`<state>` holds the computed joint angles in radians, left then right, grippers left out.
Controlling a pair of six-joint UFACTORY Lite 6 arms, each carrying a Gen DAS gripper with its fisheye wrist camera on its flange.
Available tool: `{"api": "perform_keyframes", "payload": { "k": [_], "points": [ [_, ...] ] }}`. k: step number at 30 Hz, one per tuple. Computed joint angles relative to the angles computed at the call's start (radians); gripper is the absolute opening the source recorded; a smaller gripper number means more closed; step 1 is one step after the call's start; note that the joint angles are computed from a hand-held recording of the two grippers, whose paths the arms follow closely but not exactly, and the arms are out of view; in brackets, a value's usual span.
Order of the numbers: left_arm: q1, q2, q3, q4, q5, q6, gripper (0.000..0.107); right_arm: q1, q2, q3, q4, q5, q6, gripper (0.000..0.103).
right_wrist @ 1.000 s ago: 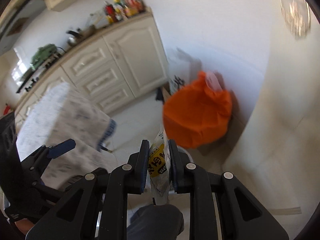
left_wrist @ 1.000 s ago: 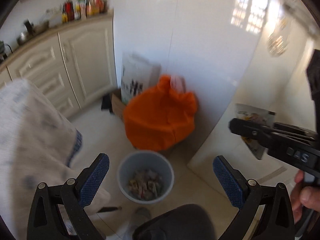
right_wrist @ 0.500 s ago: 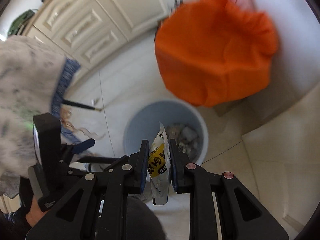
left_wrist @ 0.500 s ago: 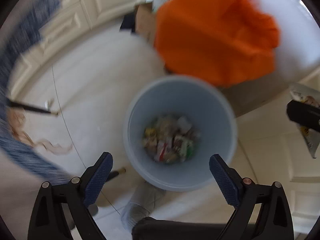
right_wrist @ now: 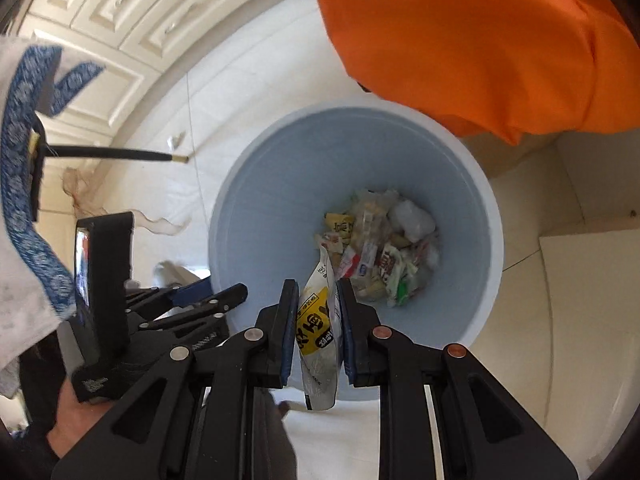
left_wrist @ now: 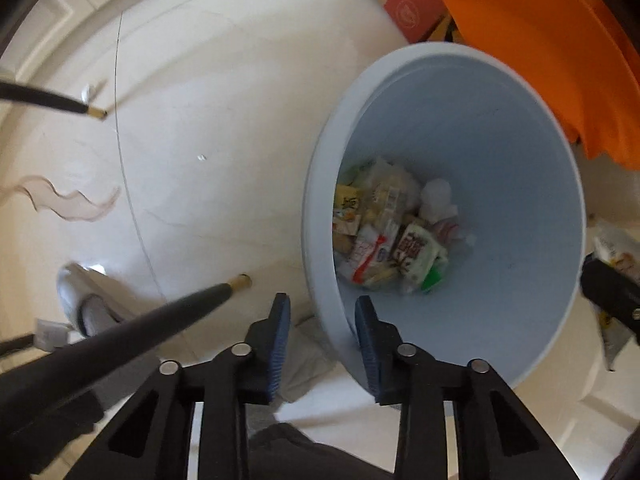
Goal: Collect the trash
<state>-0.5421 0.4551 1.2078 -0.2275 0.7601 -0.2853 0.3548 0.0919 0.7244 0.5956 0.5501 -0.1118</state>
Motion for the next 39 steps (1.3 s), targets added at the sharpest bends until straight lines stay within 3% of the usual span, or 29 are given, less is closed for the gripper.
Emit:
{"api": "perform_keyframes", "payload": {
  "k": [1,7,9,10,11,12,14,15,17,18,19,23,28,35,39],
  "points": [
    [-0.001,0.008,0.003,-0.024,-0.007,0.02,0.017,-0.009,0.009,0.003,0.018,0.006,-0.015,0.019],
    [0.0,0.029,-0.013,-0.026,-0.036,0.037,0.017,0.052,0.063,0.065,-0.07,0.01,0.096,0.023],
    [-0.001,0.026,-0.011,-0.023,-0.031,0.038,0.017,0.06,0.081,0.084,-0.114,0.022,0.152,0.045],
    [-0.004,0.033,-0.01,-0.021,-0.035,0.037,0.017,0.069,0.081,0.085,-0.136,0.013,0.186,0.077],
    [-0.006,0.03,-0.016,-0.019,-0.036,0.037,0.017,0.079,0.067,0.081,-0.182,0.005,0.241,0.099],
    [-0.018,0.028,-0.011,-0.01,-0.028,0.023,0.019,0.086,0.046,0.073,-0.213,-0.002,0.278,0.103],
    [-0.038,0.043,0.002,0.03,-0.026,-0.012,0.023,0.083,0.027,0.069,-0.226,0.008,0.296,0.102],
    [-0.05,0.049,0.015,0.043,-0.014,-0.028,0.031,0.081,0.019,0.068,-0.25,0.015,0.321,0.103],
    [-0.059,0.058,0.029,0.065,-0.006,-0.05,0.061,0.079,-0.01,0.063,-0.301,0.04,0.371,0.103],
    [-0.06,0.046,0.024,0.076,-0.011,-0.066,0.082,0.076,-0.025,0.06,-0.318,0.05,0.386,0.103],
    [-0.055,0.012,0.01,0.083,-0.006,-0.068,0.09,0.075,-0.046,0.056,-0.348,0.064,0.415,0.103],
    [-0.074,-0.033,0.037,0.092,0.042,-0.08,0.094,0.047,-0.154,0.043,-0.423,0.136,0.489,0.103],
    [-0.133,-0.13,0.118,0.096,0.173,-0.139,0.095,0.082,-0.268,0.091,-0.54,0.25,0.645,0.103],
    [-0.273,-0.33,0.219,0.16,0.288,-0.247,0.096,0.199,-0.492,0.249,-0.738,0.527,0.931,0.103],
    [-0.399,-0.425,0.341,0.258,0.392,-0.349,0.096,0.367,-0.564,0.468,-0.894,0.777,1.121,0.103]
  ]
}}
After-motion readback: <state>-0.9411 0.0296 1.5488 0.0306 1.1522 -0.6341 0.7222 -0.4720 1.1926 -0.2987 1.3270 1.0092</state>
